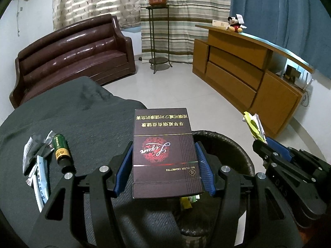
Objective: Collect trash
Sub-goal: 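Open both grippers over the wastebasket to drop the box and wrappers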
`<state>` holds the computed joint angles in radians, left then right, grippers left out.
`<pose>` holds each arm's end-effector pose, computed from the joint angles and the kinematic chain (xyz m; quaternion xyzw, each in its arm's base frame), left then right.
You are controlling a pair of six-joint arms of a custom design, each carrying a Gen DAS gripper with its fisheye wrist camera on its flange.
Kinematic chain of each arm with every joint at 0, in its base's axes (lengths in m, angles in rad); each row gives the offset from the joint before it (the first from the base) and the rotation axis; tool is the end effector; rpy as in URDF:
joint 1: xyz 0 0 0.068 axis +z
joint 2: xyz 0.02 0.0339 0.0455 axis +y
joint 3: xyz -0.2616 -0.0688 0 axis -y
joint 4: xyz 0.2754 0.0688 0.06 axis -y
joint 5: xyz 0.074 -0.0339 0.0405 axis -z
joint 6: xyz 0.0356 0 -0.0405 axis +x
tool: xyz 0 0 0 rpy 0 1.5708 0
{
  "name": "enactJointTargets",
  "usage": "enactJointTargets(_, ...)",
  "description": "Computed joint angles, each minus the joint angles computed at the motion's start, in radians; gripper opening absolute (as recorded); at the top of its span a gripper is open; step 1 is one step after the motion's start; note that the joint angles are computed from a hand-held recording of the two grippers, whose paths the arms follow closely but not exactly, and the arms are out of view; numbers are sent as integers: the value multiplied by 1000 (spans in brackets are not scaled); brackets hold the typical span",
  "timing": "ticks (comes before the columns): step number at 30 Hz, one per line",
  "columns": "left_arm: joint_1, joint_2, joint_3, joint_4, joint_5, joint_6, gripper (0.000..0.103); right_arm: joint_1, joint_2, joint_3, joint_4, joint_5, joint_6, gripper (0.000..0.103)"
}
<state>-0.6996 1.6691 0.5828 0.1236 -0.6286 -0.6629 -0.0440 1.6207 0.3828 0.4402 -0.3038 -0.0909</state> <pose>0.2321 -0.1680 0.0737 -0.0759 0.9089 0.0498 0.4069 0.2554 -0.0006 0.0568 -0.0785 0.9140 0.1147 0.3812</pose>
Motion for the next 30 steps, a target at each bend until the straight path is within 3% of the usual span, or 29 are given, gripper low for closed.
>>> enactJointTargets(10,26,21,22,-17,28,4,57,-14,32,14,22,-5,11,24)
enactJointTargets(18,30,15,19,-26,25,-7,72,-20,25,12,23,2,20,29)
enactJointTargets(30,26,-35,-12,-43,16,-24,72,-15,-8,-9,28,25,32,41)
